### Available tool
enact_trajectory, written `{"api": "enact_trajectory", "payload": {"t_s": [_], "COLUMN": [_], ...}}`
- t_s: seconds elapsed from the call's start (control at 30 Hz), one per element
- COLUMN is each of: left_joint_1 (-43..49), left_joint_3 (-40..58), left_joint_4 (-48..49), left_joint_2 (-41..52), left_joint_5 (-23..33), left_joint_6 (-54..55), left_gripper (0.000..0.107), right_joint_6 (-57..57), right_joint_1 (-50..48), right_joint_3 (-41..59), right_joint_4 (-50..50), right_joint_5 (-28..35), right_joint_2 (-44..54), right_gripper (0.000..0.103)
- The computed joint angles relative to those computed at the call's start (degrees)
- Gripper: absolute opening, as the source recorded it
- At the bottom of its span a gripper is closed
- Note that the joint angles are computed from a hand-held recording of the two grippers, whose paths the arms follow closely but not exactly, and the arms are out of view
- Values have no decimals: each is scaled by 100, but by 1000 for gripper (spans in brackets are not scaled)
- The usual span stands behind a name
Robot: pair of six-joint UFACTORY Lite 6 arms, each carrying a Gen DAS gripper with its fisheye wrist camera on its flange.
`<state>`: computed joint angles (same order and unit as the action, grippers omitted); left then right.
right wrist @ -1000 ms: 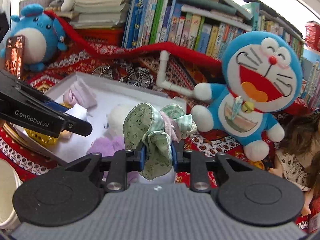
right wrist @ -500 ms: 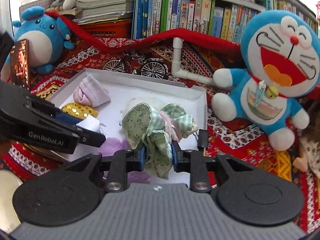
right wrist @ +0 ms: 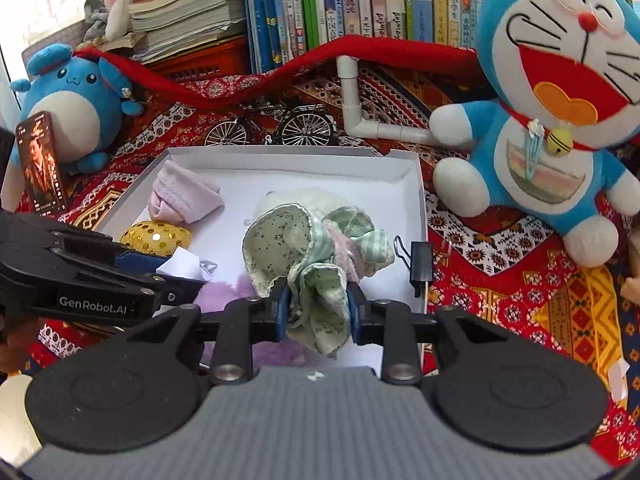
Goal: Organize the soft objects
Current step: 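Open the left tool releasing the white paper while the right tool releases the green cloth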
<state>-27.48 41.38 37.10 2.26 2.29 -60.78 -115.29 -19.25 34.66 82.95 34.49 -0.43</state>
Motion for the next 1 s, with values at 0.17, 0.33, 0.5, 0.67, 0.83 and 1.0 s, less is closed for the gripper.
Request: {"api": "enact_trajectory", "payload": {"t_s": [0.17, 0.33, 0.5, 0.67, 0.83, 1.0], "left_joint_1": [28, 62, 1, -171, -333, -601], "left_joint_3": [-24, -138, -249, -327, -480, -712], "left_joint_4": [-914, -614, 169, 1241, 1381, 1276], "left_joint_2": [-119, -391, -658, -926, -1379, -2048], "left_joint_5": [38, 88, 160, 379, 653, 992], "left_joint_6": [843, 500, -298, -1406, -1612, -1531], "left_gripper": [43, 49, 57, 62, 68, 71], "right_joint_6": [33, 190, 320, 452, 590, 640], "right_joint_1": [-151, -406, -626, -811, -1101, -1471], "right_joint_3": [-23, 12, -9, -87, -186, -334], "right_joint_4": [-40, -257, -445, -603, -817, -1012], "right_joint_5": [142, 481, 708, 955, 1313, 1737], "right_joint_2": [-56, -85, -235, -511, -866, -1330], "right_gripper": [57, 65, 67, 70, 71, 72]}}
